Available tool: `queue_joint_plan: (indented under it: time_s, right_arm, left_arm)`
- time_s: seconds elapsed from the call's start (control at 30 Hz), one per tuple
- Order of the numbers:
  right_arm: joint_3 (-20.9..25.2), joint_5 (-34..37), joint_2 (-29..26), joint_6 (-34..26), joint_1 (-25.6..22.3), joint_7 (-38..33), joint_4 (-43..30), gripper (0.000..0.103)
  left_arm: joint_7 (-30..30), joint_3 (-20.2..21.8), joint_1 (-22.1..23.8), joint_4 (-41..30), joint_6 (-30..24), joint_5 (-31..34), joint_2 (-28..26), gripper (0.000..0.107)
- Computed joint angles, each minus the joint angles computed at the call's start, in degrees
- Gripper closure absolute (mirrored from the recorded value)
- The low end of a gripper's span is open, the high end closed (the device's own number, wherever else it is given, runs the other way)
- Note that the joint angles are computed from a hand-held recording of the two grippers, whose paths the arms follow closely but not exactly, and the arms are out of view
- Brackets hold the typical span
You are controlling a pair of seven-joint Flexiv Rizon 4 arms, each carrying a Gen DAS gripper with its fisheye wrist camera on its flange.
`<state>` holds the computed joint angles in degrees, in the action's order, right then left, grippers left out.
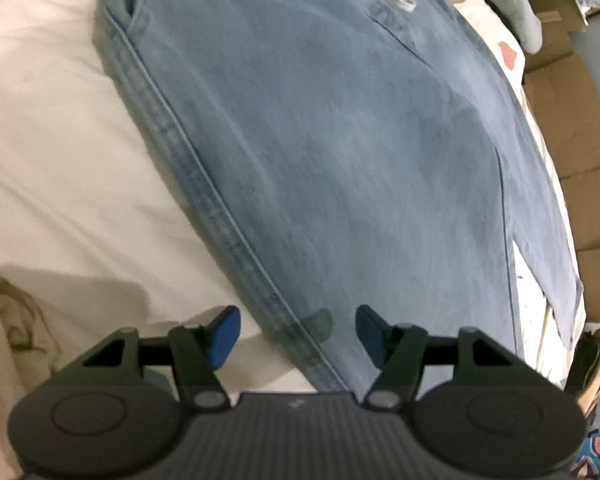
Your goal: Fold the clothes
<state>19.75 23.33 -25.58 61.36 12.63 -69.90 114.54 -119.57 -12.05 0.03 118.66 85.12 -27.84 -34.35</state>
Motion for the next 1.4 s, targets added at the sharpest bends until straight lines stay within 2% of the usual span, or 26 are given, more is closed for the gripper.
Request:
queue_joint_plan:
  time_s: [0.07, 0.13, 0.33, 0.5, 0.63, 0.7, 0.8, 0.9, 0.97, 1.0, 1.03, 1.17, 1.3, 1.4]
  right_arm:
    - [1.2, 2.4, 0.1, 0.6, -1.1, -1.2, 0.4, 0.053]
    - [2.3, 5.0, 0.0, 1.0, -2.2, -2.8, 0.4, 0.053]
    - [3.9, 11.4, -0.7, -1.0, -4.1, -7.4, -0.7, 0.053]
    - [4.8, 20.2, -2.4, 3.5, -5.3, -6.2, -0.9, 0.054]
    - [7.9, 28.2, -2.0, 4.6, -9.3, -13.4, -2.3, 0.056]
    - [8.9, 33.0, -1.8, 5.0, -10.8, -18.1, -3.1, 0.06]
    - [7.7, 37.2, -1.9, 5.8, -10.1, -19.9, -3.8, 0.062]
    - [5.5, 37.0, -3.0, 5.9, -7.7, -18.2, -4.4, 0.062]
    - [4.5, 35.5, -4.9, 6.0, -6.1, -16.8, -5.4, 0.066]
    - [4.3, 34.3, -5.4, 5.7, -5.6, -16.2, -5.8, 0.083]
    - [4.1, 32.9, -5.3, 5.6, -5.1, -15.8, -5.6, 0.093]
    - [4.9, 30.0, -4.3, 6.1, -5.1, -16.1, -5.1, 0.093]
    - [4.4, 27.7, -1.1, 6.1, -5.4, -15.2, -3.6, 0.094]
    - [3.7, 25.8, 0.7, 5.8, -4.6, -13.7, -2.8, 0.094]
  left_arm:
    - [0.9, -2.9, 2.0, 0.0, 1.1, -1.0, -1.0, 0.04]
    - [0.3, -3.6, 2.4, -0.1, 1.8, -1.8, -1.8, 0.041]
    - [-3.8, -0.1, -0.4, -2.1, 0.5, -1.4, -3.0, 0.042]
    - [-5.5, 0.0, -0.4, -2.6, 1.3, -1.0, -3.4, 0.042]
    - [-3.9, -3.4, 2.3, -2.0, 3.5, -0.7, -3.8, 0.044]
    - [-5.0, -3.2, 1.7, -2.0, 4.5, -0.7, -4.1, 0.045]
    - [-7.2, -2.6, 0.4, -2.0, 5.7, -0.4, -4.6, 0.045]
    - [-7.3, -2.9, 0.9, -2.2, 5.5, 0.7, -4.7, 0.045]
    - [-7.2, -3.4, 1.5, -2.1, 5.7, 1.1, -4.8, 0.046]
    - [-7.4, -3.5, 1.7, -1.9, 6.2, 1.3, -4.9, 0.046]
    - [-7.9, -3.3, 1.6, -1.7, 6.6, 1.3, -4.9, 0.047]
    - [-9.6, -3.6, 1.6, -1.0, 8.8, 2.1, -5.3, 0.047]
    - [-10.4, -7.0, 4.8, 1.0, 12.9, 4.5, -6.1, 0.049]
    - [-13.2, -8.8, 6.5, 3.3, 17.4, 6.7, -6.7, 0.053]
